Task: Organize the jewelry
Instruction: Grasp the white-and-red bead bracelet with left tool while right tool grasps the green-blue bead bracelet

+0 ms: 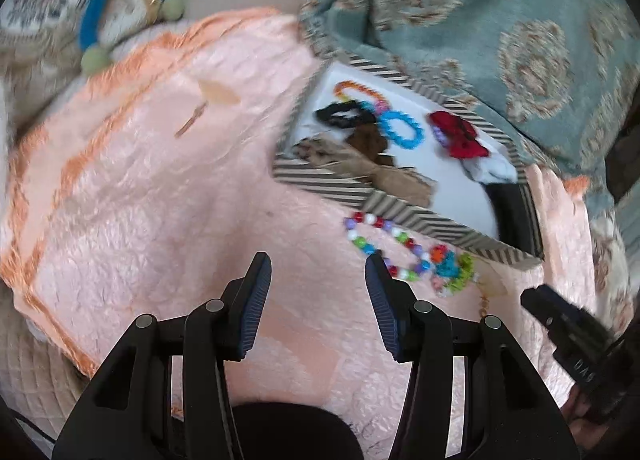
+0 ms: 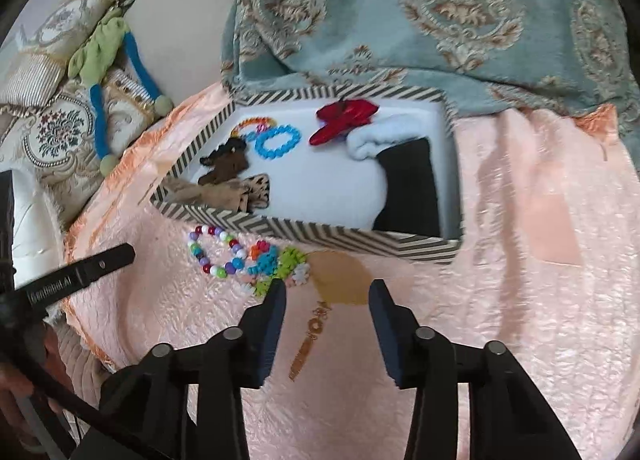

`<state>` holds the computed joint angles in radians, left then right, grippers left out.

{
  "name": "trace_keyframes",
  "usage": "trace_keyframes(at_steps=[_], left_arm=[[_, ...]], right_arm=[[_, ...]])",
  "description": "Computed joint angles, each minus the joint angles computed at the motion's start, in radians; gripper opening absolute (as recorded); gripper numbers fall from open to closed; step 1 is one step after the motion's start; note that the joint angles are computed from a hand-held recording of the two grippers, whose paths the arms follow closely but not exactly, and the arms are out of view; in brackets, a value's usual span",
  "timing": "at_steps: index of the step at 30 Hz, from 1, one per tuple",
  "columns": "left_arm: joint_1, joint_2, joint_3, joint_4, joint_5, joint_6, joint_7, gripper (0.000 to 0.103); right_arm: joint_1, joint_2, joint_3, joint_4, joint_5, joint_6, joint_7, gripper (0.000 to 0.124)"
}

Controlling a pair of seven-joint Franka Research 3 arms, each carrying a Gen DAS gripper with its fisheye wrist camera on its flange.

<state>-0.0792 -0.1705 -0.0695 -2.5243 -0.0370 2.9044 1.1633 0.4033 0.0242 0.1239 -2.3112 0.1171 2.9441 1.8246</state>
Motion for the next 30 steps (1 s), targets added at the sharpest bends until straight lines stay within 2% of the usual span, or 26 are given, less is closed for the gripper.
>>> trace_keyframes(at_steps=[3,6,9,10,12,14,19,21,27,30], left_arm=[[-0.003,0.013,0.02,0.002,-0.045,-0.003,0.025,0.049],[0.003,0.031,0.02,0.008,-0.062,-0.004,0.036,0.049],[0.004,0.061,0.014,0.024,-0.087,-0.006,0.057,0.049],[0.004,0.074,0.009,0.032,-0.091,-0.007,0.063,0.049],[0.004,0.095,0.0,0.05,-0.106,-0.013,0.084,0.049],[0.008,0.113,-0.013,0.066,-0.109,-0.01,0.088,0.049],[0.032,0.157,-0.043,0.106,0.033,0.007,-0.029,0.052],[0.039,0.174,-0.048,0.125,0.142,-0.001,-0.108,0.052],[0.041,0.215,-0.044,0.172,0.344,-0.036,-0.254,0.052],[0.042,0.234,-0.045,0.189,0.365,-0.045,-0.269,0.052]], right_arm=[[0.0,0.05,0.006,0.041,0.054,-0.007,-0.046,0.04],[-0.008,0.114,0.031,0.098,0.173,0.001,-0.156,0.04],[0.01,0.179,0.009,0.158,0.149,-0.033,-0.144,0.04],[0.011,0.185,0.009,0.161,0.155,-0.033,-0.149,0.037],[0.007,0.179,0.014,0.147,0.173,-0.012,-0.171,0.019],[-0.01,0.161,0.029,0.133,0.219,-0.011,-0.213,0.015],[-0.022,0.114,0.041,0.088,0.306,0.013,-0.274,0.013],[-0.018,0.105,0.038,0.079,0.317,0.017,-0.286,0.013],[-0.023,0.096,0.059,0.077,0.434,0.021,-0.376,0.013],[-0.017,0.097,0.059,0.078,0.465,0.02,-0.399,0.014]])
